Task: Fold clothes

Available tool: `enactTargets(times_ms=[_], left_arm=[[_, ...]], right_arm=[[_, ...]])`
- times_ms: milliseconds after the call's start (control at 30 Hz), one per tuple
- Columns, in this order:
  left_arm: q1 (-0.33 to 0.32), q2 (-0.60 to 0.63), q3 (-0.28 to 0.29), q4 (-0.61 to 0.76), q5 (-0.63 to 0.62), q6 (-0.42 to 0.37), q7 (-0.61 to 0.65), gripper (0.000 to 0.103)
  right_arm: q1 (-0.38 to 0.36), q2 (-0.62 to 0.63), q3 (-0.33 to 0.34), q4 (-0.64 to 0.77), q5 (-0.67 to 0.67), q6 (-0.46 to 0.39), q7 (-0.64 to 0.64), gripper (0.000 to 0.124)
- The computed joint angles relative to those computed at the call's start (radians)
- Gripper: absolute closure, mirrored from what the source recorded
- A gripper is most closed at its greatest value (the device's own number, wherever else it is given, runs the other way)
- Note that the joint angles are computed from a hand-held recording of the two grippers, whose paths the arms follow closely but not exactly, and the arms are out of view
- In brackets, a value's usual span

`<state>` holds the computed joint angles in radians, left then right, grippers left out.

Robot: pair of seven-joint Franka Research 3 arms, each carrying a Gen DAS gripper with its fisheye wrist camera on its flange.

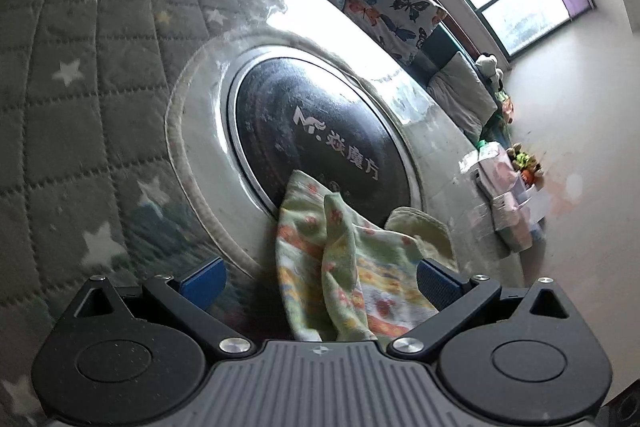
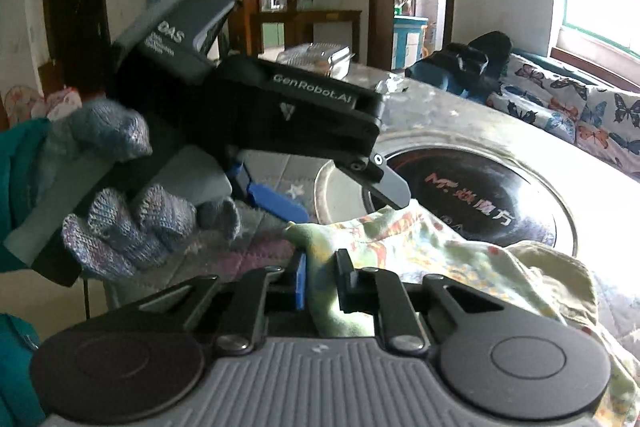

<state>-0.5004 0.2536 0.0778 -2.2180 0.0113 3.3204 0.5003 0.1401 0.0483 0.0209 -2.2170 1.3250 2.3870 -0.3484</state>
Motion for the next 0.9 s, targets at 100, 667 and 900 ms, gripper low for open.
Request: enactTargets(times_ms=[100, 667, 900], left_arm=[[0.154, 0.012, -0.157, 0.008, 0.032, 0.018, -0.037, 0.001], [0.601, 0.13, -0.577, 0.064, 0.333, 0.035, -0.202, 0.08], [0.576, 0.117, -0.549, 0.058, 0.349, 0.029, -0.209, 0.082]], right_arm=[[-0.007, -0.008, -0.006, -0.006, 0.013, -0.014, -0.006, 0.111], [-0.029, -0.022, -0.027, -0.022, 0.018, -0.044, 0.002, 0.099], [-0.063, -0.013, -0.049, -0.014, 0.044, -0.006, 0.059, 0.09]])
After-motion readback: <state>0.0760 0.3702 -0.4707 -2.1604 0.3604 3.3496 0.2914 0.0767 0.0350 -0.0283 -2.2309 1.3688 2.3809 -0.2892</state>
